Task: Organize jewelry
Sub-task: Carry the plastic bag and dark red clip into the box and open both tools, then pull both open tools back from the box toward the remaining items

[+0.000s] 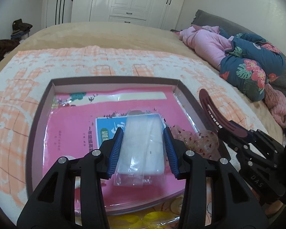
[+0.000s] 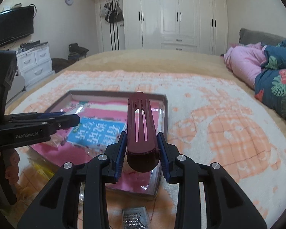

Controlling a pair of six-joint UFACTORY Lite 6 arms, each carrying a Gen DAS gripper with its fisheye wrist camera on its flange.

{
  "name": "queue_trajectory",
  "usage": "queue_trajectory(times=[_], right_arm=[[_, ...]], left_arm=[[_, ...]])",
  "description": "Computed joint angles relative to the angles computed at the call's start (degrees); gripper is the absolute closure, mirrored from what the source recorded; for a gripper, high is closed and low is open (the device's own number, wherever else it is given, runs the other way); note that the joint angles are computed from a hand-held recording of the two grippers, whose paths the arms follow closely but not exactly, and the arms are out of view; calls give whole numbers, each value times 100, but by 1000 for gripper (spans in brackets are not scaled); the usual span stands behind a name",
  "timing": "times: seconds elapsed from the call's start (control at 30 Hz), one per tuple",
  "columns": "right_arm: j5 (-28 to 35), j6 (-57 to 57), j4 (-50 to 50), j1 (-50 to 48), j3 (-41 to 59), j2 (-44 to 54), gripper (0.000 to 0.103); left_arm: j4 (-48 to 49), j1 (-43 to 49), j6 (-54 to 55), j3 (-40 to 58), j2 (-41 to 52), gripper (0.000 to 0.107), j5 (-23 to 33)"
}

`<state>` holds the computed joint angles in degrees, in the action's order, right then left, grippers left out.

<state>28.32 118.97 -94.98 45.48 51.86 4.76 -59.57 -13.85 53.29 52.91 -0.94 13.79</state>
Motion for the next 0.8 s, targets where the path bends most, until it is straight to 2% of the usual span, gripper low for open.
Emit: queue_trajectory(times=[0.27, 0.4, 0.57, 0.67, 0.73, 0.8], right_arm=[[-168, -126, 151, -80, 111, 305, 72], [-280, -475, 512, -173, 269, 482, 70], [-225, -20, 130, -143, 27, 235, 53], [-48, 143, 86, -7, -181, -20, 50], [174, 348, 10, 150, -391, -258, 45], [443, 475, 21, 348, -595, -508, 34]], left_arm=[[-40, 34, 35, -125, -57, 73, 1], [-230, 171, 208, -380, -438, 65, 51], [88, 209, -117, -732, -1095, 60, 9], [425, 199, -439, -962, -1538, 57, -69], [598, 206, -638, -1093, -1808, 49, -100], [696, 244, -775, -1219, -2071, 45, -95]])
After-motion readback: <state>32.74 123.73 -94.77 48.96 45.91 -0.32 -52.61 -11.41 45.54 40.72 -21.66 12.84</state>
